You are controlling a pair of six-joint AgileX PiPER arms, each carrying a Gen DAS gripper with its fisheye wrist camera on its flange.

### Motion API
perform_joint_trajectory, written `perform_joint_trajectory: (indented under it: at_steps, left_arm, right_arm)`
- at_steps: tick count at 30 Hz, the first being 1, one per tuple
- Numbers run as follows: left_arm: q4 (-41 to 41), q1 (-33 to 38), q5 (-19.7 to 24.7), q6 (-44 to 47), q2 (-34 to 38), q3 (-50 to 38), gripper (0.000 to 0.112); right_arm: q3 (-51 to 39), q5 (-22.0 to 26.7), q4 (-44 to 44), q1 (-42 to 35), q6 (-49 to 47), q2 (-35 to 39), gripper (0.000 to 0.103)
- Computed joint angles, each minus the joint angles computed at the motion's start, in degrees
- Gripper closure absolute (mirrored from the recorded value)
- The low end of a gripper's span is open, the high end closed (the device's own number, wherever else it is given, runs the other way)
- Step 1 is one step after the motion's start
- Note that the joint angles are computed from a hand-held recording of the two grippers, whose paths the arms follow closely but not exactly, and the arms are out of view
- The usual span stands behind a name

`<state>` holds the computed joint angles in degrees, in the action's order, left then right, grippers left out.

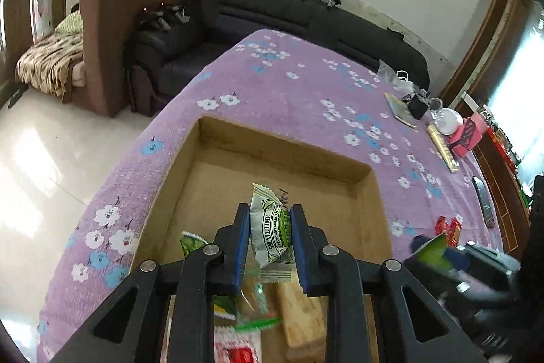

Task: Organize snacks
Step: 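Carry both held packets over the tray and open both grippers, then move both grippers toward the two red packets on the tablecloth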

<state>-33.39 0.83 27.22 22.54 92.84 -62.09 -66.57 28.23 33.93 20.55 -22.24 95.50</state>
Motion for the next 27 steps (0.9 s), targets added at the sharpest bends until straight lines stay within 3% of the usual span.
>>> perform_joint_trajectory:
  at_steps: [9, 14, 23, 27]
  left_arm:
    - [-4.97, 3.15, 2.15, 4.05, 3.65, -2.46, 0.087]
    - [-8.95, 4.42, 2.05, 7.47, 1.15, -0.58, 0.06]
    - [-15.01, 2.71, 1.52, 12.13, -7.35, 4.18, 0.03]
    - [-21.46, 1.56, 4.21, 16.28, -10.77, 5.91, 0.029]
  right_arm:
    - [-9.26, -0.67, -10.88, 5.32, 12.53, 10.52, 0.066]
    - [-9.61, -1.69, -12.39, 5.9, 14.14, 10.65, 0.064]
    - [-3.2, -2.39, -4.99, 0.74, 7.37, 1.48, 0.062]
    - [1.87, -1.07, 0.35, -7.55, 0.48, -4.94, 0.061]
